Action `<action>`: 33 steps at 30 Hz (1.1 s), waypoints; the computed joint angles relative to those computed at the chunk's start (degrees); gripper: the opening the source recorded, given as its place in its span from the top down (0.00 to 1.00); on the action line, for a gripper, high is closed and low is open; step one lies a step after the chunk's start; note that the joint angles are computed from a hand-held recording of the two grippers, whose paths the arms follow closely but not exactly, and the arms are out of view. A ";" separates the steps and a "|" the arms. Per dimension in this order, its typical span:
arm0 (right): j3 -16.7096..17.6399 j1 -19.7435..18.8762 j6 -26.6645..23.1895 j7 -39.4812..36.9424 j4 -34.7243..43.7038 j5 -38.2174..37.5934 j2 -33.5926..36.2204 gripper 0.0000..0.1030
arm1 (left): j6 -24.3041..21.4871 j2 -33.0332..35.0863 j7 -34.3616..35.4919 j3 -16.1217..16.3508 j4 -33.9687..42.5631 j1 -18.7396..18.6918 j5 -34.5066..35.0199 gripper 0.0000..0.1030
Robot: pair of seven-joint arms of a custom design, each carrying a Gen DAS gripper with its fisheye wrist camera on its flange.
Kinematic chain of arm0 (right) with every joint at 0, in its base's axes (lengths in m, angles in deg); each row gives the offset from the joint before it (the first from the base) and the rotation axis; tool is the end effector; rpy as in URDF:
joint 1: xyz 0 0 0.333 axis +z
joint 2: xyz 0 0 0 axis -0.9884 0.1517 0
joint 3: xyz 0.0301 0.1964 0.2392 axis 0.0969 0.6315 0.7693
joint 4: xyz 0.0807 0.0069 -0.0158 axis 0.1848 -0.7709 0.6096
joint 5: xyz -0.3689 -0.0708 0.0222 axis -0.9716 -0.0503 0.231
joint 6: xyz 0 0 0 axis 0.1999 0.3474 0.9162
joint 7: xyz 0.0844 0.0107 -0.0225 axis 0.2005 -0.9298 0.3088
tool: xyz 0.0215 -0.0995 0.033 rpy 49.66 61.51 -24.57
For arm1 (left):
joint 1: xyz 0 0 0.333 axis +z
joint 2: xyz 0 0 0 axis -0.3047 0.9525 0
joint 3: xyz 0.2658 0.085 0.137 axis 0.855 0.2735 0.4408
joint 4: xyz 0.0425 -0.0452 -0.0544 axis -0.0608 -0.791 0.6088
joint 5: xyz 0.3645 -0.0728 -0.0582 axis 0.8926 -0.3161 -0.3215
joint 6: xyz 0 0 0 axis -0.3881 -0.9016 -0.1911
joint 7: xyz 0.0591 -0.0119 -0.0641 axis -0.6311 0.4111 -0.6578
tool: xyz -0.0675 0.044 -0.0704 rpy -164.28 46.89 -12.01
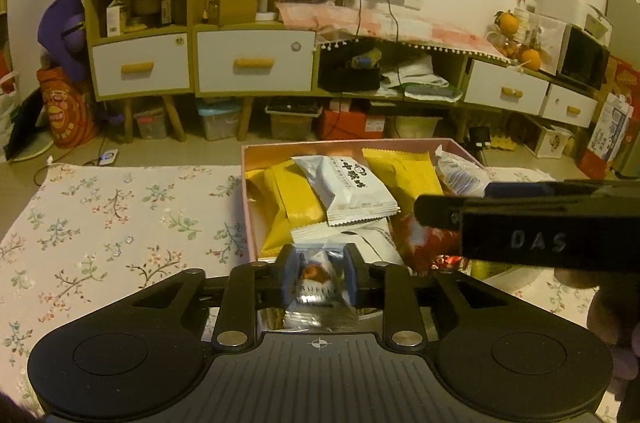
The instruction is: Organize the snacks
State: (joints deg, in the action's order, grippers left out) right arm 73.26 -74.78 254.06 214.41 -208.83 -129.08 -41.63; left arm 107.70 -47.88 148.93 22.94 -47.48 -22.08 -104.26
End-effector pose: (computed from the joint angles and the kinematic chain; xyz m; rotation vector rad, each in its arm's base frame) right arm 0.5434 0.1242 0.5037 -1.4519 1.8118 -0.8261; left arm 0.6174 -0.1966 0.4661 -1.2079 2.2000 -1.1942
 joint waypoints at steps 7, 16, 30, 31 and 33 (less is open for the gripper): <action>0.61 -0.58 -2.32 2.30 -1.27 -1.19 -2.66 0.25 | -0.60 -2.55 -1.20 0.89 -2.08 -0.41 0.11 0.51; 2.78 -0.74 -6.45 -2.68 -7.27 5.76 -9.82 0.16 | -4.20 -9.75 -8.40 5.23 -8.97 -2.24 6.03 0.31; 8.04 2.74 -26.54 -10.54 -8.00 19.46 -17.62 0.00 | -8.10 -23.57 -22.44 10.02 -20.59 -4.44 20.54 0.06; 8.29 3.20 -28.90 -11.11 -7.16 20.20 -17.38 0.00 | -8.21 -24.44 -23.30 10.14 -21.30 -4.51 21.36 0.04; 8.66 3.95 -31.82 -11.22 -6.53 20.62 -17.34 0.00 | -8.91 -25.70 -24.90 10.48 -22.26 -4.68 22.55 0.03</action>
